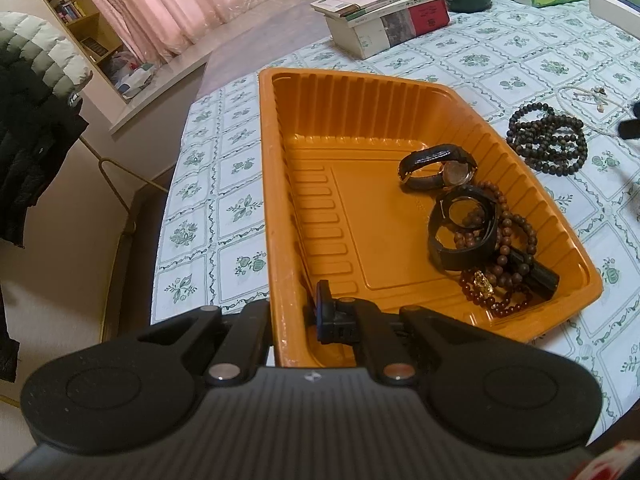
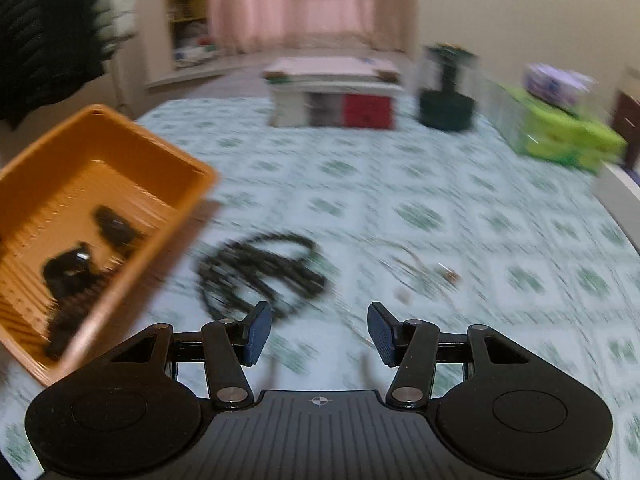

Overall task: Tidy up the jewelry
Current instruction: 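Pinch the small gold earring on the tablecloth with the right gripper, then carry the gold earring into the orange tray and open the right gripper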

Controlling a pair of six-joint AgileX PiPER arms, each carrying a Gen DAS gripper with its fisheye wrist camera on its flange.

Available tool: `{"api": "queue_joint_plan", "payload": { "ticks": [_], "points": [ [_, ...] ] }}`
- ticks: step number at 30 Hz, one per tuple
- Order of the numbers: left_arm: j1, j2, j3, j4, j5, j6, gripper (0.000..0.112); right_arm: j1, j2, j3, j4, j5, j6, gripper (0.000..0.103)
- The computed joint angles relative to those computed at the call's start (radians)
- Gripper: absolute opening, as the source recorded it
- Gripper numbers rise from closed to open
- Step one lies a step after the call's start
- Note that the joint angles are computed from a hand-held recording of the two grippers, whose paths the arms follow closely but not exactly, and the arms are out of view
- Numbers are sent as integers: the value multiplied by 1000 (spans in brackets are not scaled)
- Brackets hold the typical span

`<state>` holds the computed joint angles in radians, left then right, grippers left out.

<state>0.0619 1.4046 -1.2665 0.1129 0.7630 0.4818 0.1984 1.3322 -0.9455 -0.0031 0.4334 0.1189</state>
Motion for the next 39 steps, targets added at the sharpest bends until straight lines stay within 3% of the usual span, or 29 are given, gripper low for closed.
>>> {"api": "queue_joint_plan", "payload": {
  "ticks": [7, 14, 17, 22, 32, 33, 35, 39],
  "points": [
    [-22, -6, 6, 44, 0, -56, 4, -194, -57, 77, 173, 19, -203, 54],
    [-49, -11, 6, 92, 10, -101, 4, -273, -6, 46, 344, 1, -388, 52],
    [-52, -10, 2, 98, 15, -105, 4, -258, 37, 22, 402, -14, -478, 38],
    [-53, -10, 0, 96, 17, -105, 4, -219, 132, -32, 377, -40, -501, 27],
    [-49, -5, -10, 94, 28, -101, 4, -178, 242, -90, 299, -114, -456, 23],
    [-48, -5, -10, 94, 28, -101, 4, -177, 245, -91, 301, -120, -466, 19],
    [-47, -4, -11, 91, 28, -99, 4, -164, 245, -86, 243, -134, -427, 7],
    [-43, -5, -10, 86, 27, -93, 4, -132, 220, -61, 74, -163, -279, 7]
  ]
}}
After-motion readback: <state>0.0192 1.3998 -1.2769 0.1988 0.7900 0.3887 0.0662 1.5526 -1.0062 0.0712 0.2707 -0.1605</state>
